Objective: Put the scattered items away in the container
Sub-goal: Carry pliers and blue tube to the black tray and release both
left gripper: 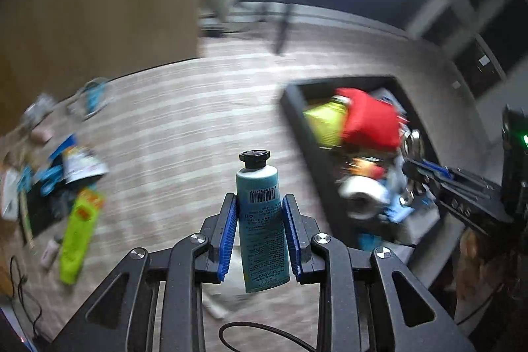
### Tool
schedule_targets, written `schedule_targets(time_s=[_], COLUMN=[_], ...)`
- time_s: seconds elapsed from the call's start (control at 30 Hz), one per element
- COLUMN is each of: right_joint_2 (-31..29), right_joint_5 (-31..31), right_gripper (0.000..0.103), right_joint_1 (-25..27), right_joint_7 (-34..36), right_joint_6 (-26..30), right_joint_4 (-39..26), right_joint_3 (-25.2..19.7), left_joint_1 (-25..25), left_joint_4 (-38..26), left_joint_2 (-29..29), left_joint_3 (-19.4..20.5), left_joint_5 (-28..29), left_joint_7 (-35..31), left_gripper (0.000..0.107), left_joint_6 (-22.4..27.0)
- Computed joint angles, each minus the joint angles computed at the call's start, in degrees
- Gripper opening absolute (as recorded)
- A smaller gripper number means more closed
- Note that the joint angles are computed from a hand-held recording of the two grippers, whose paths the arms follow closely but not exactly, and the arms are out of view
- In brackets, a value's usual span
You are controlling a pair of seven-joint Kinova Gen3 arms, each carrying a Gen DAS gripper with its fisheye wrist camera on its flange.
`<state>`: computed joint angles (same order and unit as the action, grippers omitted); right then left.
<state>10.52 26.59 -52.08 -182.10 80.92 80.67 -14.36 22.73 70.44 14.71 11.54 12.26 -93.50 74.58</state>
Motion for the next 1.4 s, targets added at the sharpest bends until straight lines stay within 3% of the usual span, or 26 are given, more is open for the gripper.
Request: schedule_targets(time_s=[0.13,0.4,0.47,0.5,0.57,0.93,1.4], right_joint_2=[-4.8,-13.2,-15.2,-16.1,-16.4,-16.2,-9.6], right_joint_5=[-0.6,-4.1,-5.2,-6.0,-6.5,-5.5,-1.9], right_gripper=[0.019,0.019,0.02,0.026,0.033,0.034,0.038], right_joint_1=[0.2,5.7,7.4,7.9,9.9,12.0,7.9], right_joint_7=[-4.5,-12.1,-11.9,-11.8,-12.9,-13.2,-7.7], right_joint_6=[5.3,11.1,10.2,9.8,10.8,9.7,6.5], right_joint_4=[4.2,12.2,13.8,14.6,14.6,14.5,8.3], right_joint_3=[-1.1,-6.0,-6.7,-6.5,-8.1,-10.5,-7.7], left_joint_1=[4.2,13.0,14.3,14.5,16.4,17.0,12.5], left_joint_4=[-4.1,-9.6,-12.2,-12.9,-12.2,-11.6,-6.3], left_joint_2=[2.8,6.3,8.1,8.6,7.5,6.1,3.2], left_joint_3=[2.5,4.5,4.6,4.8,3.6,2.9,1.1], left_joint_5=[0.9,1.3,1.5,1.7,-0.3,-4.1,-6.0], left_joint_7=[0.4,1.9,2.4,2.5,2.7,2.7,3.5], left_gripper=[0.026,0.027,0.038,0.048,0.048,0.046,0.048], left_joint_6=[3.0,4.4,6.3,6.7,5.1,4.2,0.9])
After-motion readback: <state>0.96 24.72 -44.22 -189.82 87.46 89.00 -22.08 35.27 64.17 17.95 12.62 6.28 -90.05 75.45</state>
